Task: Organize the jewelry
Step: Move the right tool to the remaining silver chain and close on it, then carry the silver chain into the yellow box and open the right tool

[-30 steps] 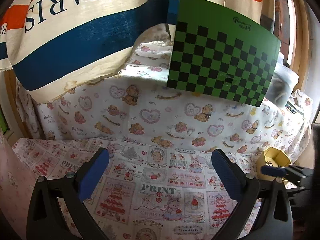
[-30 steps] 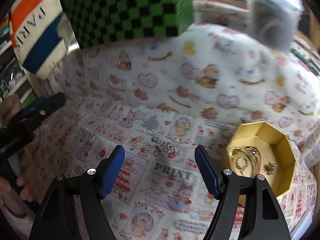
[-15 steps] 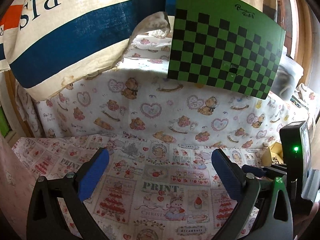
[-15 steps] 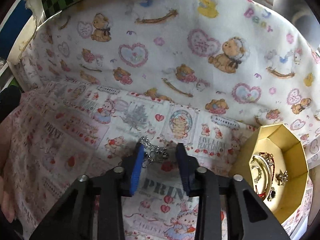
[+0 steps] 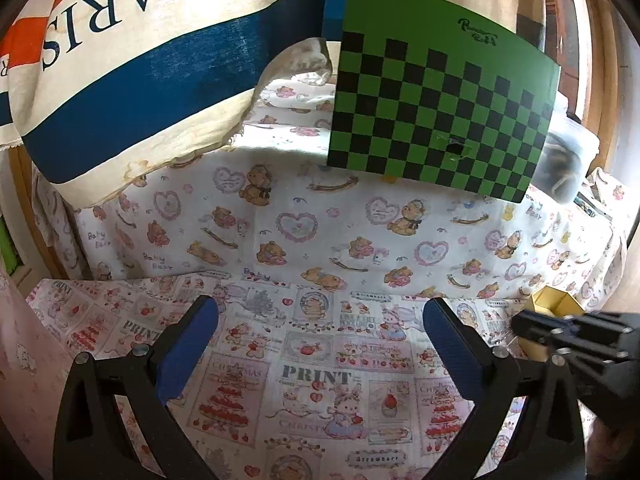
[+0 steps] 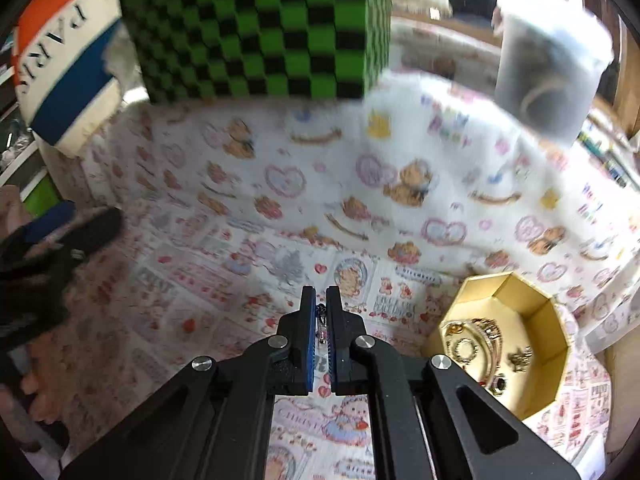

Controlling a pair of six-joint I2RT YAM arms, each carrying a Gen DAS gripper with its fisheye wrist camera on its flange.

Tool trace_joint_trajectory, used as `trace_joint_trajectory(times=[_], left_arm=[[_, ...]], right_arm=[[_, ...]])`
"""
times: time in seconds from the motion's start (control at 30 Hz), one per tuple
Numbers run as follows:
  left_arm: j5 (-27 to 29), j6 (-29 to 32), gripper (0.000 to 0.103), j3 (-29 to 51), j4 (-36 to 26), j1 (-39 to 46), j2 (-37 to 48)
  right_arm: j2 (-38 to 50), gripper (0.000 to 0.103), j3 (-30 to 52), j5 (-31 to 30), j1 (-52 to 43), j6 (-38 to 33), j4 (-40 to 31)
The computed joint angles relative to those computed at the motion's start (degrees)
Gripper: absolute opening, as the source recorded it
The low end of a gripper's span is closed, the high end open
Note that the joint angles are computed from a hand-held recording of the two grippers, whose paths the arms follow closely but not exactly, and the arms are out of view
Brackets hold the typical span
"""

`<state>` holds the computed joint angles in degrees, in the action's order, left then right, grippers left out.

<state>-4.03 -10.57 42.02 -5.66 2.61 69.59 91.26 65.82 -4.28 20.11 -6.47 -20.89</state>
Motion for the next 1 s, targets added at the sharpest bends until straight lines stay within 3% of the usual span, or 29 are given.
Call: trace_joint_trajectory(times=[0.27, 0.37, 0.6, 0.77, 0.93, 1.0], left_arm=[[-0.2, 0.38, 0.101, -0.29, 0.04, -0.31, -0.35], [-0.54, 0.37, 0.101, -0.25, -0.09, -0.44, -0.43], [-0.12, 1.04, 0.101, 0.11, -0.65, -0.09, -0.86], [3.01, 1.35, 0.101, -0.55, -0.6, 0.18, -4.12], [8.81, -0.1, 0.101, -0.29, -1.83, -0.16, -4.36], [8.03, -0.04, 0.102, -0.28, -1.58, -1.52, -3.43]], right_arm=[[-7.0, 0.005, -0.95, -5.88, -1.79, -1.07, -3.77], [-8.1, 0.005, -0.52, -11.2, -4.57, -0.6, -6.69], [-14.57, 0.005, -5.51, -12.77, -9.99, -0.84, -2.18], [-14.74, 0.005, -4.82, -17.93, -17.21, -0.57, -2.06], [-11.9, 0.005, -3.37, -18.94, -22.2, -1.72, -2.31], [-10.74, 0.005, -3.51, -18.22, -22.99, -2.28, -1.6]])
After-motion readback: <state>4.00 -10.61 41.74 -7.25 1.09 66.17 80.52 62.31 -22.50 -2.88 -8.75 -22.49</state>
